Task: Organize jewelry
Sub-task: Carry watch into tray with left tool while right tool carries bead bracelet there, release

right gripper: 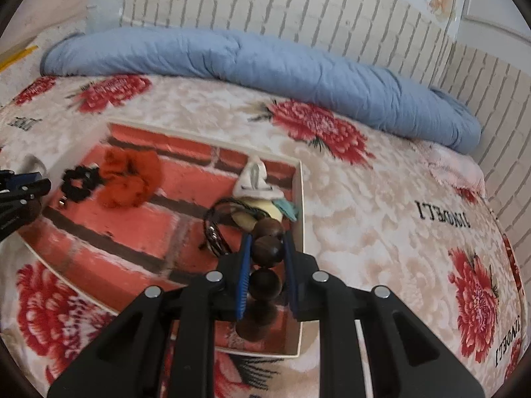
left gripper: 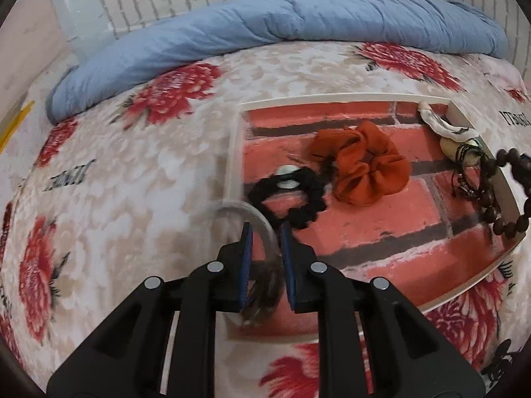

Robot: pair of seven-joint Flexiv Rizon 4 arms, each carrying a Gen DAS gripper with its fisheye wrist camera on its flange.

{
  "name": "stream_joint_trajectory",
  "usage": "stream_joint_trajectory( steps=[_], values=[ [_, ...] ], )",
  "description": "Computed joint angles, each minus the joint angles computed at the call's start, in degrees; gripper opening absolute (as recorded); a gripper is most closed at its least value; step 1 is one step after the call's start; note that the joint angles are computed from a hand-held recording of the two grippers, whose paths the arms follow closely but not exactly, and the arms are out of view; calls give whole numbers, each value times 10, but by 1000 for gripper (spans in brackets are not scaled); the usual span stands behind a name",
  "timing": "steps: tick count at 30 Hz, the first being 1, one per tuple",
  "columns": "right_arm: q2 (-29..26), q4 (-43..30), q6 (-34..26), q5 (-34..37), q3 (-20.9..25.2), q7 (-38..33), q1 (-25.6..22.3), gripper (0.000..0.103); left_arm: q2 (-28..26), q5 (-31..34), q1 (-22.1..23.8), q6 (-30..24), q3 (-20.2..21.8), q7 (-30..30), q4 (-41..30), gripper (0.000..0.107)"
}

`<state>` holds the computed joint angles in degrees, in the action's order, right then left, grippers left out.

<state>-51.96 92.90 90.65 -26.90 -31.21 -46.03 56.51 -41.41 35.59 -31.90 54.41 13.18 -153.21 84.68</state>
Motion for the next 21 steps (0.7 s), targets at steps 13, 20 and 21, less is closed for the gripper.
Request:
stream_joint_trajectory(
  steps=[13, 20, 21],
  values=[
    [-15, -68, -92, -49, 148, -24, -115, 19, -52, -46, 18, 21, -14, 57, -50, 14],
    [-28, -89, -124, -74, 190, -28, -143, 20, -60, -62, 13, 36, -3, 73, -49, 14],
    [-27, -91, -131, -73, 198, -29, -148, 20, -59, -65, 14, 43, -3, 75, -45, 16]
  ],
)
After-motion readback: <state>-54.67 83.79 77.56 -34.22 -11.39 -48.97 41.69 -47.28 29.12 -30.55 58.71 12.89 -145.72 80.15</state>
